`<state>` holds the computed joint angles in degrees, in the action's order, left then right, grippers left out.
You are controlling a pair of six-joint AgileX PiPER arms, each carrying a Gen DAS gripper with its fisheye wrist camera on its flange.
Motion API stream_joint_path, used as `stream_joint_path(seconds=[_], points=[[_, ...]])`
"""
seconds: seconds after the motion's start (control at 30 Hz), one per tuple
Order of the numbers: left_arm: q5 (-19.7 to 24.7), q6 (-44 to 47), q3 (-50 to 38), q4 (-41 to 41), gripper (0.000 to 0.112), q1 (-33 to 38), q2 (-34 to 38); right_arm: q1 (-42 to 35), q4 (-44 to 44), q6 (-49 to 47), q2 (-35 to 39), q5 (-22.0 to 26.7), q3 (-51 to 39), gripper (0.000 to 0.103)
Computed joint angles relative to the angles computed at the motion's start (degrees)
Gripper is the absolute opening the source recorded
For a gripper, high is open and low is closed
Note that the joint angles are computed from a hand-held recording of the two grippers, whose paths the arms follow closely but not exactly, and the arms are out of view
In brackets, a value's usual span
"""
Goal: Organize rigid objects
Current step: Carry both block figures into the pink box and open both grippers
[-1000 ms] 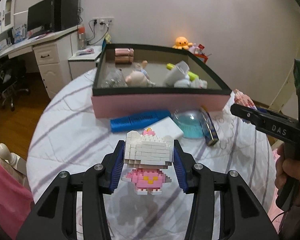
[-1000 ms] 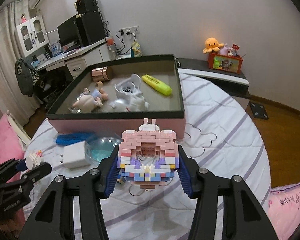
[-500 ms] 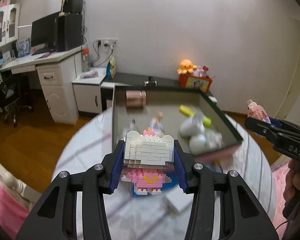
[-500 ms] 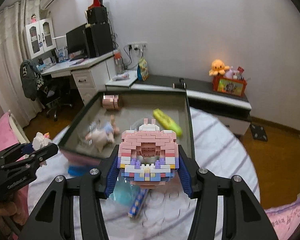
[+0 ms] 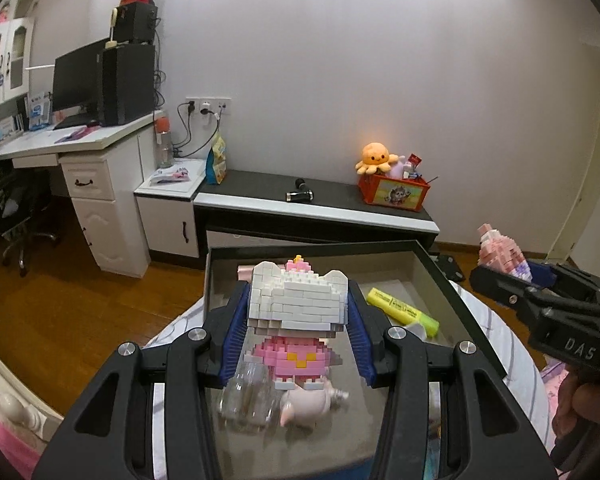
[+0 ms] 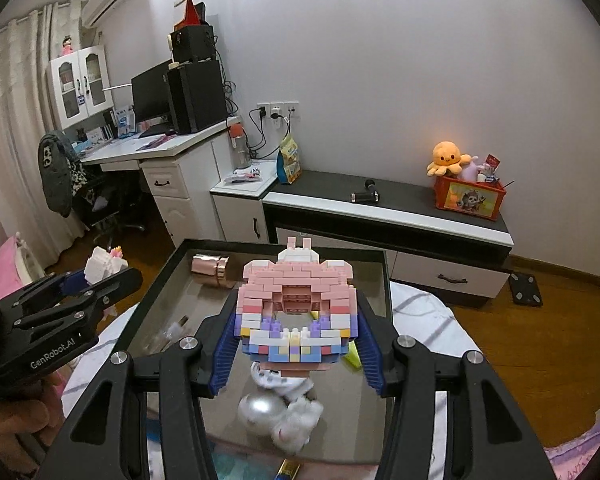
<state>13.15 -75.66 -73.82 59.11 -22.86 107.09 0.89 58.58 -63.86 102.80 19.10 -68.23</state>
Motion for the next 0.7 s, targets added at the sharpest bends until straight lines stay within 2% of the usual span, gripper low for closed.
stream_joint_path(seconds=[0.3,0.43,0.5,0.53,0.57,0.6,0.63,0.7], points=[[2.02,13.3,-9.14,-11.9,0.046,0.18,7.16,-0.25,-4.93,5.73,6.47,1.05,-6.38,0.053],[3.61,17.83,-12.08,-16.14,0.047,-0.02,9.39,-0.04,-7.04,8.33,8.71,1.59,-8.44,0.053],[4.64,17.53,-12.55,-15.8,0.049,-0.5,9.84,-0.04,-8.12,9.46,9.72,2.06,-9.54,0.054],[5.14,16.94,-12.79,-15.1,0.059,-0.7,10.04,-0.15,-7.25,8.65,9.95,1.98,-9.53,0.058],[5.58,15.6,-12.83,-13.75,0.066,-0.97,10.07,-0.2,-6.44,8.08,9.91,1.69,-9.36,0.07],[5.72,13.08,-12.41,-11.35,0.081,-1.21,9.84,-0.47,-4.33,6.2,9.6,1.36,-8.59,0.077],[5.73,8.33,-11.36,-6.86,0.091,-1.52,9.25,-0.61,-3.71,5.75,9.58,1.34,-8.61,0.085],[6.29,3.8,-10.38,-2.52,0.097,-1.97,8.45,-0.77,-3.58,5.98,8.95,0.92,-7.83,0.086]])
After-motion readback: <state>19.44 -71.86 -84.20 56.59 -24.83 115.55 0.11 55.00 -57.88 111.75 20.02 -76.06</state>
